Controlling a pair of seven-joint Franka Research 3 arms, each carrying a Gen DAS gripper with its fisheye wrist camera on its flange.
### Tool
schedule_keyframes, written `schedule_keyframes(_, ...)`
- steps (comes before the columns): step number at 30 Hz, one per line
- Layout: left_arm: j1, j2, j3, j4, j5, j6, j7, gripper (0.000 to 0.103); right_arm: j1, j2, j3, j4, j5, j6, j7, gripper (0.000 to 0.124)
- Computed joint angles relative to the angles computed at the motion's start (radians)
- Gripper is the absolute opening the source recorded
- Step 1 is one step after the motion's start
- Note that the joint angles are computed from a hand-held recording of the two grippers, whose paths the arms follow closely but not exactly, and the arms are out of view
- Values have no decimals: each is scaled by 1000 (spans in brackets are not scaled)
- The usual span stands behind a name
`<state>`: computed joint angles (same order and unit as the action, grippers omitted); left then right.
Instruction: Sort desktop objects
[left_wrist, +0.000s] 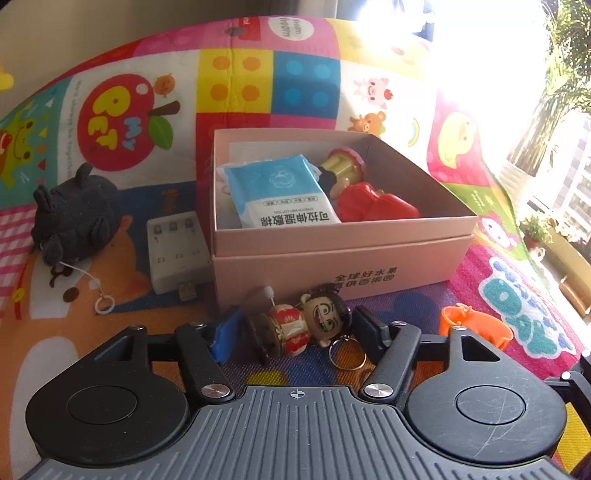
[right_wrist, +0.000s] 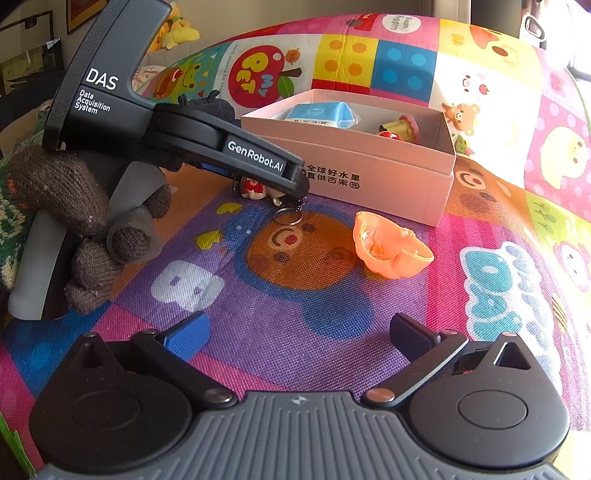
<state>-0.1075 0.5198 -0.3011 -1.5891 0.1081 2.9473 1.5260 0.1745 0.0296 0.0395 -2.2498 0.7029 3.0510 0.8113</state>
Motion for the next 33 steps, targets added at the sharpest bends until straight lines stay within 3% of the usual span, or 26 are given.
schedule_keyframes(4,-3,-35,16,-41,13,6,-17,66,0,1,0,1,1,0,-1,103)
schedule_keyframes(10,67,-127,-42,-148,-64,-32,39,65,-2,3,1,2,4,0,-5,103)
schedule_keyframes(13,128,-168,-105,-189,-185,-82,119,65,-2,4,1,4,8,-3,-9,103)
schedule_keyframes(18,154,-214,-129,-224,-364,-151,235,67,-4,9,0,12,-1,-11,-4,103)
schedule_keyframes(26,233,-231,-228,-214,-774,-238,564,78,-4,11,5,12,12,-5,-15,103)
schedule_keyframes(29,210,-240,-210,-228,-838,-191,619,84,-4,11,6,12,13,-2,-15,103)
schedule_keyframes(31,177,-255,-177,-256,-843,-106,625,89,-4,10,5,12,6,-3,-10,103)
schedule_keyframes(33,104,-269,-101,-296,-751,12,561,94,-3,7,3,8,-9,-4,-3,103)
